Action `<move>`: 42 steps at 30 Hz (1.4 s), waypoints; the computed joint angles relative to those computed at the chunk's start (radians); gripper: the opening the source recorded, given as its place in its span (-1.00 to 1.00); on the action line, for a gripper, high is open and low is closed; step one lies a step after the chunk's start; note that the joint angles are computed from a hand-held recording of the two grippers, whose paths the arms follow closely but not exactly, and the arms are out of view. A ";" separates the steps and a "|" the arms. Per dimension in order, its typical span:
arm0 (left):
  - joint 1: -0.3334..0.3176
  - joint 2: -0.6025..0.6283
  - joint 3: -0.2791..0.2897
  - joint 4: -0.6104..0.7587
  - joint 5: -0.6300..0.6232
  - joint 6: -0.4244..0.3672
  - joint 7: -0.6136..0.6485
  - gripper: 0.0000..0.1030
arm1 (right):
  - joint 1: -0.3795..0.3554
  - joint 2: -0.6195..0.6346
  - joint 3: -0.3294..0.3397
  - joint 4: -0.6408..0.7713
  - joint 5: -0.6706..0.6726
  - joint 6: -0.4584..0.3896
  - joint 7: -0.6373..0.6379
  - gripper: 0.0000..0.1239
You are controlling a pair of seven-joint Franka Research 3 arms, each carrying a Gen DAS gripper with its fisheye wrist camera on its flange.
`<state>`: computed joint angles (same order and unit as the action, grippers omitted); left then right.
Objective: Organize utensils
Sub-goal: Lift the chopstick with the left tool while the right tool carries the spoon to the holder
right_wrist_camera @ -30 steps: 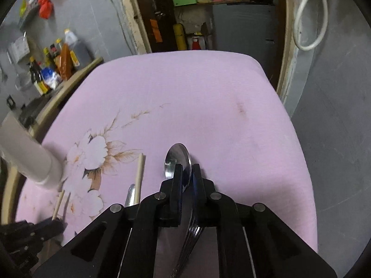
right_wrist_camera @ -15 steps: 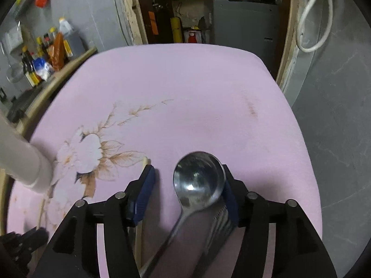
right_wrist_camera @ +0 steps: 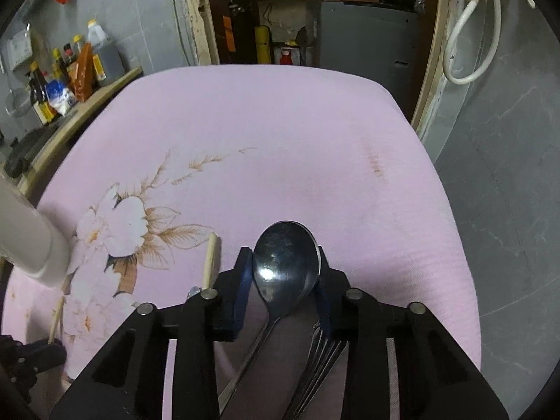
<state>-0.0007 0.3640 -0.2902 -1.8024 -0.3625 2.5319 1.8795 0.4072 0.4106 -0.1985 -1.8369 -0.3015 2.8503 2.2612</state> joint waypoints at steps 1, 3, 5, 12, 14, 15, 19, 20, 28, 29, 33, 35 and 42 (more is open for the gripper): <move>0.000 -0.006 -0.002 -0.012 -0.001 0.016 0.006 -0.95 | -0.014 -0.009 0.012 -0.019 0.016 0.032 -0.008 -0.55; 0.002 -0.027 -0.009 -0.052 -0.016 0.069 0.022 -0.95 | -0.025 -0.028 0.021 -0.062 0.043 0.106 -0.022 -0.90; 0.014 -0.047 -0.024 -0.084 -0.055 0.108 0.050 -0.95 | -0.003 -0.051 -0.005 -0.108 0.049 0.187 -0.022 -0.93; 0.034 -0.091 -0.039 -0.147 -0.206 0.160 0.130 -0.95 | 0.030 -0.068 -0.016 -0.154 0.125 0.247 -0.109 -0.93; 0.031 -0.098 -0.030 -0.153 -0.220 0.157 0.130 -0.95 | 0.013 -0.073 0.007 -0.160 0.169 0.263 -0.148 -0.93; 0.028 -0.099 -0.025 -0.154 -0.219 0.156 0.126 -0.95 | 0.003 -0.078 0.023 -0.163 0.190 0.268 -0.170 -0.93; 0.031 -0.108 -0.025 -0.162 -0.277 0.189 0.150 -0.95 | 0.014 -0.110 0.025 -0.204 0.251 0.312 -0.218 -0.93; 0.035 -0.116 -0.031 -0.169 -0.302 0.202 0.165 -0.95 | 0.062 -0.121 -0.024 -0.221 0.244 0.333 -0.208 -0.93; 0.061 -0.218 -0.081 -0.206 -0.777 0.282 0.558 -0.95 | 0.595 -0.170 -0.541 -0.319 0.302 0.479 -0.223 -0.93; 0.057 -0.231 -0.076 -0.202 -0.828 0.275 0.593 -0.95 | 0.671 -0.168 -0.611 -0.323 0.333 0.491 -0.244 -0.93; 0.028 -0.259 -0.038 -0.168 -0.945 0.253 0.672 -0.95 | 0.793 -0.175 -0.712 -0.327 0.419 0.555 -0.321 -0.93; 0.012 -0.269 -0.011 -0.147 -0.971 0.243 0.685 -0.95 | 0.802 -0.173 -0.715 -0.311 0.453 0.588 -0.350 -0.93; -0.031 -0.232 0.064 -0.030 -1.009 0.263 0.745 -0.95 | 0.723 -0.140 -0.622 -0.213 0.514 0.689 -0.406 -0.93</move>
